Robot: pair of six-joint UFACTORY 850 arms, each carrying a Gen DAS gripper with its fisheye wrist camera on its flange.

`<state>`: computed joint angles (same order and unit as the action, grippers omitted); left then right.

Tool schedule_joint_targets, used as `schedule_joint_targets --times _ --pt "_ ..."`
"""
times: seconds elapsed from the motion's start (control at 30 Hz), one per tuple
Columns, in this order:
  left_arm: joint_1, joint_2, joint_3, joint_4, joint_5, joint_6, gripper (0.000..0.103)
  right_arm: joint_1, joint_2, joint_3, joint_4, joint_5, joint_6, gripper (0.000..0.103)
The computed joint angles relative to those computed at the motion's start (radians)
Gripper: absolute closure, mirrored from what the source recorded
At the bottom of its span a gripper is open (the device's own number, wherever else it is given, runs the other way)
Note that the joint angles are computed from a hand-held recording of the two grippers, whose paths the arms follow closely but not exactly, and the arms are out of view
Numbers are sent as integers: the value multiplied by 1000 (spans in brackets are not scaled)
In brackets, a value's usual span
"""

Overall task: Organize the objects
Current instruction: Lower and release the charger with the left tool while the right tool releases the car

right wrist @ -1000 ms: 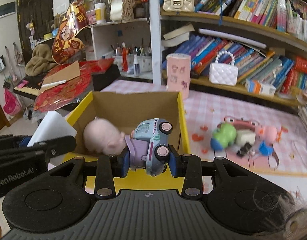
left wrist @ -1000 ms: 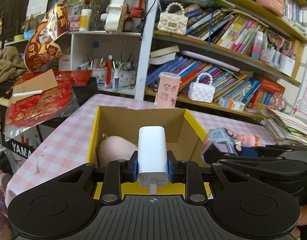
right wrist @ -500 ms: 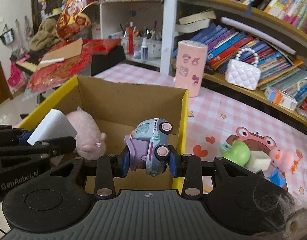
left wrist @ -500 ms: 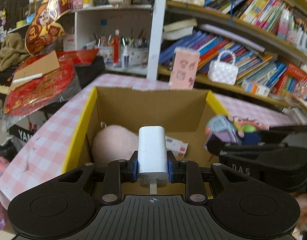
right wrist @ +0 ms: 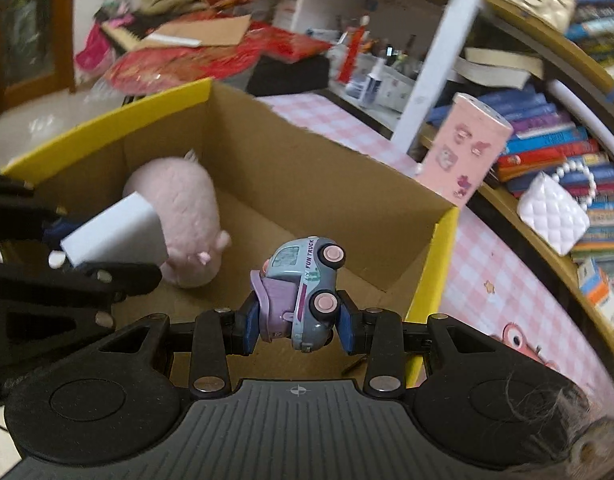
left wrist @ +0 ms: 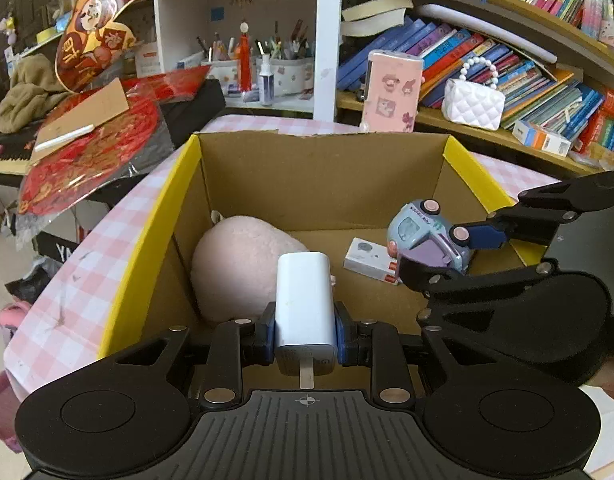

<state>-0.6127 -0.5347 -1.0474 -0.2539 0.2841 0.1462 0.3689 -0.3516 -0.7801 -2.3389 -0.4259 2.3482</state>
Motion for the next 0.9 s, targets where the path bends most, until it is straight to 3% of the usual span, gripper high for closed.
schedule_joint_targets --times 0.4,0.57,0.73,0.8,0.9 --pt "-3 4 6 -19 22 30 76 -1 -7 -14 27 18 -40 65" --pt "7 37 45 27 83 -26 62 4 12 9 -4 -17 62 59" --pt "26 92 114 144 177 -171 49 42 53 51 23 -113 151 57" --pt "36 111 138 191 208 -238 44 70 67 66 85 -174 154 46" --pt "46 141 177 224 245 -282 38 108 94 90 156 -241 170 45"
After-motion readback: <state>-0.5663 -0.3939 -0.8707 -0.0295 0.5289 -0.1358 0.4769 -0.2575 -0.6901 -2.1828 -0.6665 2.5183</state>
